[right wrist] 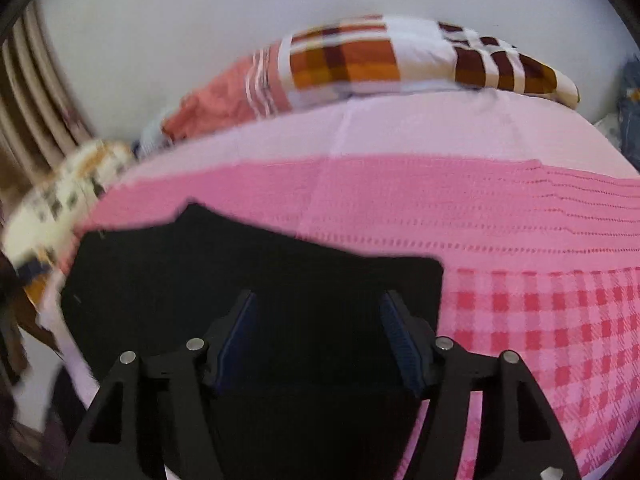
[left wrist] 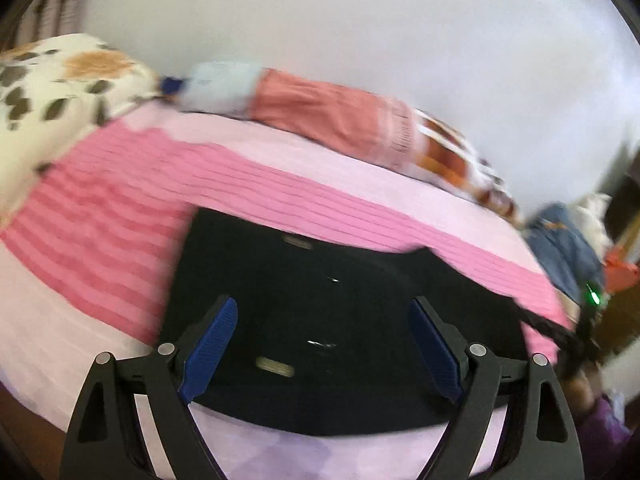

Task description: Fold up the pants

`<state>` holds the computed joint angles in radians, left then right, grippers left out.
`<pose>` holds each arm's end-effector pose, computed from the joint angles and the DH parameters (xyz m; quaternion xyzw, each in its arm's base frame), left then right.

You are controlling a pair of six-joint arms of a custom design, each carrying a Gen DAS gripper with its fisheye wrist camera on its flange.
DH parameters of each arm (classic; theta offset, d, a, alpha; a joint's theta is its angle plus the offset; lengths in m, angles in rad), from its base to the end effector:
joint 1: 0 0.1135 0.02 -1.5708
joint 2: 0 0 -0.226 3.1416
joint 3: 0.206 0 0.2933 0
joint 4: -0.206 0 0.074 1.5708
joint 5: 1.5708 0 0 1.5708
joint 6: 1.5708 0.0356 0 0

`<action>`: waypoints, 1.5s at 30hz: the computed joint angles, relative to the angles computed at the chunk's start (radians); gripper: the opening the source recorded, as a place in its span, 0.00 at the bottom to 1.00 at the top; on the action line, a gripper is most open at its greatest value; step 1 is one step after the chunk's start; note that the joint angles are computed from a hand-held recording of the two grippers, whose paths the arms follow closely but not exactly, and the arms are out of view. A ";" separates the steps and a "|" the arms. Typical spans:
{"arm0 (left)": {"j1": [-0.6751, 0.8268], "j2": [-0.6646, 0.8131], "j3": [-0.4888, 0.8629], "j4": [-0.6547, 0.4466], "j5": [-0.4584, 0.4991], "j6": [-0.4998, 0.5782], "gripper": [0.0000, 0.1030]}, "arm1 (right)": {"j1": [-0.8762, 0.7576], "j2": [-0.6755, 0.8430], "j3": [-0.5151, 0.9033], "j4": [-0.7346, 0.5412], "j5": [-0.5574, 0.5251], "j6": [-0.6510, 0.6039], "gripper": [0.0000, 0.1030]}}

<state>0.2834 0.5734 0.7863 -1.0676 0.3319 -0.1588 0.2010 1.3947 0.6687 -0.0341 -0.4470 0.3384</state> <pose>0.1653 0.0360 0.2742 -0.1461 0.9139 -0.1329 0.3546 0.3025 0.0773 0.1172 -0.0257 0.9000 0.2988 0.3164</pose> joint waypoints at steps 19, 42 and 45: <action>0.261 1.067 0.456 -0.310 0.514 0.740 0.72 | 0.193 0.104 0.131 -0.122 0.271 -0.068 0.99; -0.492 0.507 0.307 0.127 0.368 -0.267 0.32 | 0.080 0.244 -0.201 1.165 -0.490 0.933 0.99; -0.644 0.575 0.285 0.376 0.346 -0.508 0.32 | 0.070 0.254 -0.236 1.302 -0.520 0.994 0.99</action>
